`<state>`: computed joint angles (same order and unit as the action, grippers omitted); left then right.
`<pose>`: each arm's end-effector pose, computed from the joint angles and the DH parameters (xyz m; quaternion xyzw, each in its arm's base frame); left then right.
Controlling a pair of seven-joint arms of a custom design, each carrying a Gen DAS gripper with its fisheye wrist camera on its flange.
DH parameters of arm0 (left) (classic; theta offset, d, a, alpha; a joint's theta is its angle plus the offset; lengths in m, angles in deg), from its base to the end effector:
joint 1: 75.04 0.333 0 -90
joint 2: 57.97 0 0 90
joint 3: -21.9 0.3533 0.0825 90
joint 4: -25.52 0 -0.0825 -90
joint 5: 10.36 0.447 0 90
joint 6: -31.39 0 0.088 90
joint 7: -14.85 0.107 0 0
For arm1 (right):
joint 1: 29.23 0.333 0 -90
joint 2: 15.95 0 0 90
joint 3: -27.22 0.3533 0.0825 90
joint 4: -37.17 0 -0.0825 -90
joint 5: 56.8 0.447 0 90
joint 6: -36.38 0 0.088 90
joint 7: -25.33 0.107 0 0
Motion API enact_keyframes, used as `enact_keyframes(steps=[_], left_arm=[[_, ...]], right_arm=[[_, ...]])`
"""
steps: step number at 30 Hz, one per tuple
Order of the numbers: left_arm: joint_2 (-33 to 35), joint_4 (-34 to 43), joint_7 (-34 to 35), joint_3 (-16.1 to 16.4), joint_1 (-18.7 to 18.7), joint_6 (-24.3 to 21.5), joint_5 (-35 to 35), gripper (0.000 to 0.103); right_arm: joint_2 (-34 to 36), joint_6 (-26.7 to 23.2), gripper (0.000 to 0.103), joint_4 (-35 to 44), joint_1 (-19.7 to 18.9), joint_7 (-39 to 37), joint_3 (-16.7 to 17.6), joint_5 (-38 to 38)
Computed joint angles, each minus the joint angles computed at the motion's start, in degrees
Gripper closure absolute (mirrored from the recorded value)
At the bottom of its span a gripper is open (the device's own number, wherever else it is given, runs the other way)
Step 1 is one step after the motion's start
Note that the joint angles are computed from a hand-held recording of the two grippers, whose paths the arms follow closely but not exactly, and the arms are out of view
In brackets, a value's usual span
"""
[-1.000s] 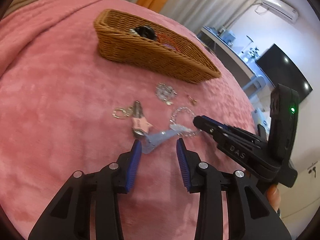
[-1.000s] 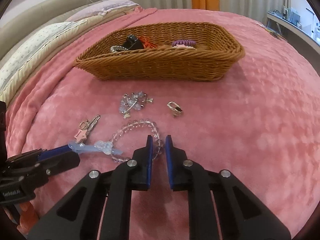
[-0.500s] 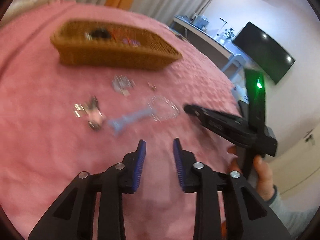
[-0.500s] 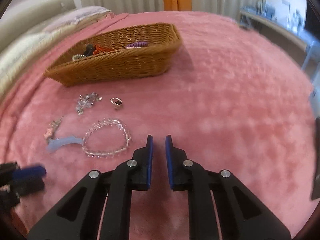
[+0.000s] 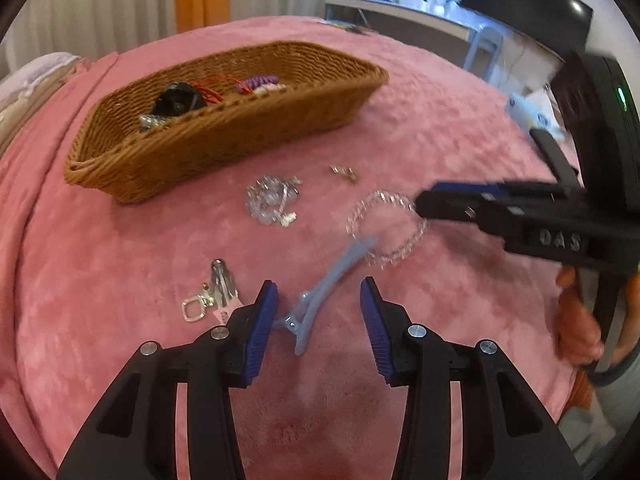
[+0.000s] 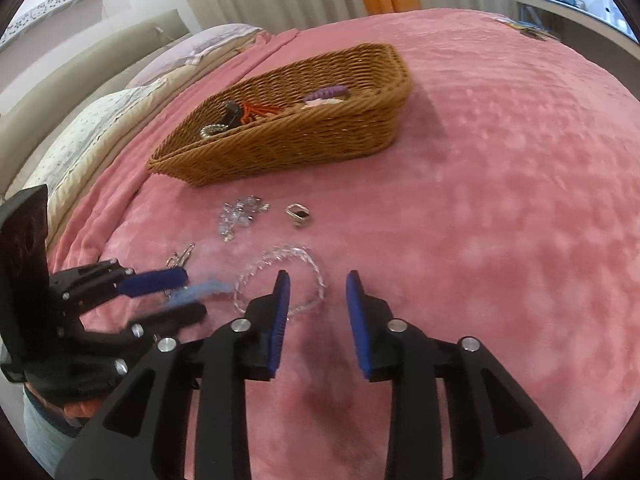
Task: Organize jewelry
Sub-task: 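Grasp the blue hair clip with the left tool while the right tool grasps the clear bead bracelet, then carry the hair clip with the left tool while the right tool carries the bracelet into the basket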
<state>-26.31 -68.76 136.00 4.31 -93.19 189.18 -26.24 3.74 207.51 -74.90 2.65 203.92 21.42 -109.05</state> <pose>0.6744 -0.4227 0.3638 -0.3348 0.8875 -0.3083 0.0726 0.6043 0.3632 0.3536 -0.5825 0.7225 -0.1556 0.3382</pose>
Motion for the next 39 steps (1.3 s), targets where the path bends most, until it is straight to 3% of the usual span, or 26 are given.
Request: enact_keyframes(steps=[3, 5, 7, 9, 14, 17, 19, 21, 23, 28, 31, 33, 36, 37, 39], left_arm=[[-0.03, -0.02, -1.11, 0.66, -0.63, -0.66, 0.57, 0.068], [-1.1, -1.44, -2.8, 1.06, -0.78, -0.38, 0.36, 0.087], [-1.7, -2.01, -5.19, 1.04, -0.56, -0.94, -0.72, 0.088], [-2.37, -3.03, -6.58, 0.44, 0.17, -0.95, -2.26, 0.089], [-4.18, -6.97, -8.06, -1.48, 1.58, 2.91, -6.45, 0.089], [-4.29, -8.73, -5.73, -4.28, 3.76, 6.73, -10.25, 0.089], [-3.81, -9.09, -4.01, -6.15, 5.29, 8.14, -12.84, 0.089], [-3.57, -9.11, -2.84, -7.04, 5.89, 8.81, -14.28, 0.088], [-3.59, -8.95, -2.65, -6.97, 5.75, 8.65, -14.77, 0.088], [-3.33, -8.18, -3.26, -6.09, 4.97, 8.23, -15.2, 0.086], [-2.95, -7.5, -4.11, -5.21, 4.07, 7.96, -14.33, 0.082], [-2.86, -7.37, -5.13, -4.22, 3.01, 8.08, -13.06, 0.079], [-2.92, -7.48, -7.3, -2.25, 0.94, 9.08, -10.28, 0.079], [-3.02, -7.56, -8.59, -1.08, -0.14, 9.42, -8.83, 0.086], [-3.34, -8.2, -10.32, -0.11, -1.0, 10.57, -6.94, 0.09]], right_arm=[[1.76, -6.12, 0.075, 2.77, -1.59, -7.11, 3.2, 5.1], [1.98, -8.53, 0.075, 3.59, -0.31, -7.46, 2.62, 4.16], [1.85, -10.06, 0.078, 3.85, 0.52, -7.34, 2.44, 2.74], [1.45, -10.61, 0.088, 3.51, 0.91, -6.91, 2.68, 1.71], [-0.07, -8.26, 0.088, 1.13, 0.21, -6.45, 4.26, 1.52], [-1.24, -6.24, 0.088, -0.6, 0.42, -5.98, 4.29, 1.27], [-2.1, -5.48, 0.083, -1.48, 0.91, -3.71, 3.54, -0.25], [-2.93, -6.52, 0.067, -1.78, 1.43, -1.05, 2.86, -2.62], [-3.08, -8.1, 0.059, -1.29, 0.96, -0.5, 3.32, -3.44], [-0.33, -11.97, 0.059, 2.69, -0.93, -6.46, 5.74, 0.32], [2.52, -15.56, 0.07, 5.65, -0.87, -10.91, 6.46, 3.29], [3.35, -17.88, 0.074, 6.82, 1.6, -9.38, 4.71, 0.03], [3.64, -18.72, 0.097, 7.45, 2.22, -11.08, 4.92, -1.09], [3.65, -18.99, 0.097, 7.57, 2.45, -11.25, 4.9, -1.48], [3.09, -17.66, 0.097, 6.89, 2.51, -10.12, 4.65, -2.41]])
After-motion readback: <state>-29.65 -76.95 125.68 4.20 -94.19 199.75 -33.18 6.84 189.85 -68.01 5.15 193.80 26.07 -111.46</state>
